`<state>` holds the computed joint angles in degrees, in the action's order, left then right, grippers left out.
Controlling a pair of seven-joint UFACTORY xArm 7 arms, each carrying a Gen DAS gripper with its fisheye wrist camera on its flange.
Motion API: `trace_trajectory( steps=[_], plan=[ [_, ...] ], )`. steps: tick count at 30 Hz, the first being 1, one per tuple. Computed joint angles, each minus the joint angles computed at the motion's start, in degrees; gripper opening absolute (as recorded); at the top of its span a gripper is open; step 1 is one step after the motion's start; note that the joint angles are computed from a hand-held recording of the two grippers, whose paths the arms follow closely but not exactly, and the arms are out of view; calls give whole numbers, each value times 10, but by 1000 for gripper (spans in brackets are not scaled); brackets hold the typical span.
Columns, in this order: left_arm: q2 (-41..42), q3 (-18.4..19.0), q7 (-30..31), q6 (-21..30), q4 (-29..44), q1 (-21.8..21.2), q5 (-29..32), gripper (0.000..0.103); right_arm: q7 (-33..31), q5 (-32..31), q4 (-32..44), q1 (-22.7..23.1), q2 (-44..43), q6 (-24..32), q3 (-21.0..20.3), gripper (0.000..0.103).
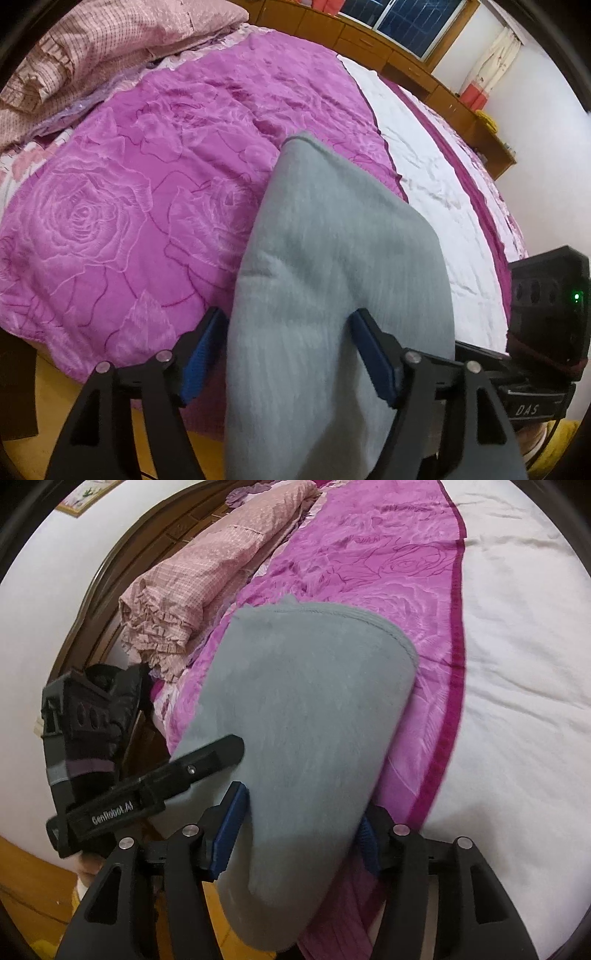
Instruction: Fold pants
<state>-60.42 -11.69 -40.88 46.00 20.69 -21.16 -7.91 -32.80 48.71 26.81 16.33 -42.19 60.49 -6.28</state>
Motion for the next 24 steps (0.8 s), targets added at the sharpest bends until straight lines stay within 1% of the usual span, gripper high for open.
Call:
trace_trajectory(
  steps=[2, 6, 8, 9, 10, 11, 14, 16, 20, 24],
  plan=[
    [2, 8, 5, -16, -8, -3, -5, 77, -4, 9, 1, 3, 7, -6, 0, 50],
    [7, 15, 14, -32, -12, -6, -9, 76, -21, 25, 3, 12, 19, -24, 5, 50],
    [10, 18, 20, -42, -13, -10, -13, 70, -23, 30, 4, 14, 22, -25, 5, 50],
    [7, 22, 23, -51, -17, -16, -20, 61, -24, 31, 5, 14, 22, -24, 4, 48],
    [6, 24, 19, -55, -18, -18, -26, 59, -25, 32, 5, 13, 20, -23, 3, 41],
    [6, 21, 16, -55, -18, -16, -28, 59, -27, 31, 6, 11, 19, -20, 0, 37],
    [-1, 8, -1, -53, -16, -12, -27, 55, -26, 36, 11, 5, 18, 3, -14, 28],
    [-8, -3, -15, -48, -13, -12, -24, 54, -25, 40, 13, 0, 10, 15, -18, 25],
    [-22, -19, -47, -39, -7, -16, -24, 53, -26, 31, 14, -10, -17, 34, -17, 24],
    [-21, -29, -73, -38, -1, -28, -26, 52, -24, 14, 18, -22, -38, 58, -30, 23]
  ],
)
